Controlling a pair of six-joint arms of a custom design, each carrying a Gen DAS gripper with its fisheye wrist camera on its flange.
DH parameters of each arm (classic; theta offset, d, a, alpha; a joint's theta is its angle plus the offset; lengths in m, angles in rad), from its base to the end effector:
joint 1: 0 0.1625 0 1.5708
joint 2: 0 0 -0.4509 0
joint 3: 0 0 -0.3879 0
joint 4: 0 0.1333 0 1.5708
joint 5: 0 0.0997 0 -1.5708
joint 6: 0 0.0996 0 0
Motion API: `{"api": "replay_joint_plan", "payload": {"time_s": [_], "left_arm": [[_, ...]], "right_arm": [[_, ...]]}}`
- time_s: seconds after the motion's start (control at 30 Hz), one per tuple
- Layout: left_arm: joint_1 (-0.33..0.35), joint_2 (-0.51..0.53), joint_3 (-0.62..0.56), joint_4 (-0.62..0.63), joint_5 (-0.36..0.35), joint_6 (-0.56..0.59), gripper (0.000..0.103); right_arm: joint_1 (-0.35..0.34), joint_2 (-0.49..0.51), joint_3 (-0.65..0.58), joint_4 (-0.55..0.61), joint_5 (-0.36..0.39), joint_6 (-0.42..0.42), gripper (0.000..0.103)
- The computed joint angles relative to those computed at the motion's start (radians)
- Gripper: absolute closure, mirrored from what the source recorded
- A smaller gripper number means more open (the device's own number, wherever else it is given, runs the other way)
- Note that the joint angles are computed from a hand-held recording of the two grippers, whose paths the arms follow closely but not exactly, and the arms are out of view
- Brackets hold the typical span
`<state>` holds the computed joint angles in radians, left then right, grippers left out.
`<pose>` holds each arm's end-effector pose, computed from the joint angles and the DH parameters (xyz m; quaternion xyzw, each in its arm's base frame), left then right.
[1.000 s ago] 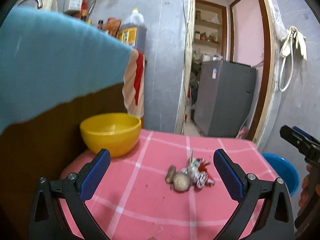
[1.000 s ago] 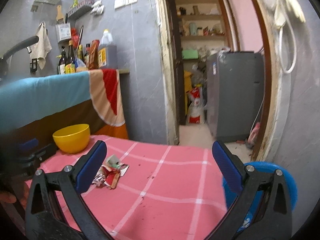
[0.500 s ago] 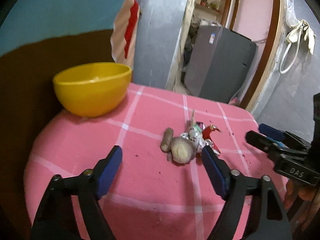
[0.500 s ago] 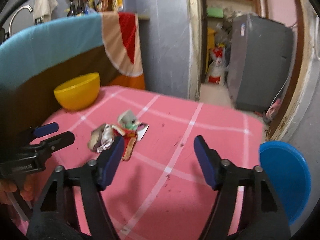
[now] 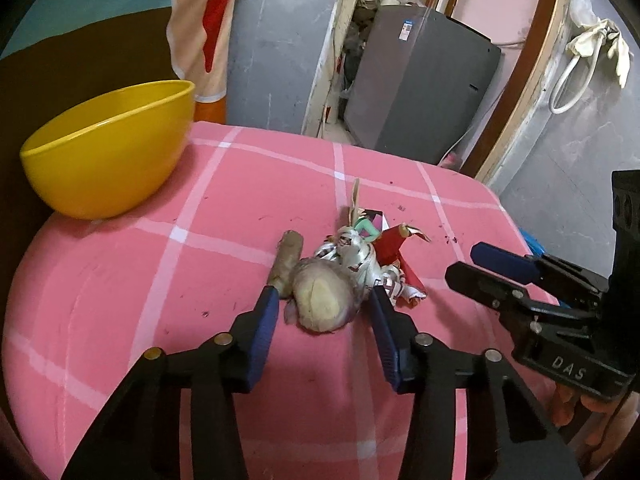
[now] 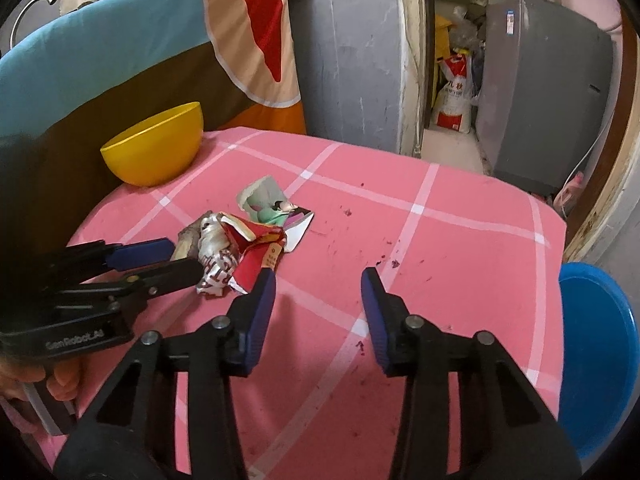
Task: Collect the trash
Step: 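Grasp the round beige lump with the left tool while the right tool grasps the red wrapper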
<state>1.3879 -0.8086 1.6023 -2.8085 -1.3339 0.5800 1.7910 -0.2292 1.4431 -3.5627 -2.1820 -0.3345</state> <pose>0.0240 -0.7315 0.1675 0.3364 0.9087 -0.1916 0.1561 0.2278 -0.6693 -0.0866 0.1319 -0.8799 0.3452 0.2986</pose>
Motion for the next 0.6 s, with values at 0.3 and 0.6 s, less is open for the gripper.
{"api": "replay_joint_plan", "payload": {"time_s": [0.3,0.6], "left_arm": [[0.006,-0.010,-0.003,0.024,-0.002,0.004,0.078],[0.012,-0.022,0.003,0.022,0.006,-0.005,0.079]], "right_arm": [[0.001,-0.005,-0.009,0.055,0.025,-0.002,0.020],[0.001,0.002,-0.048,0.150,0.064,0.004,0.020]]}}
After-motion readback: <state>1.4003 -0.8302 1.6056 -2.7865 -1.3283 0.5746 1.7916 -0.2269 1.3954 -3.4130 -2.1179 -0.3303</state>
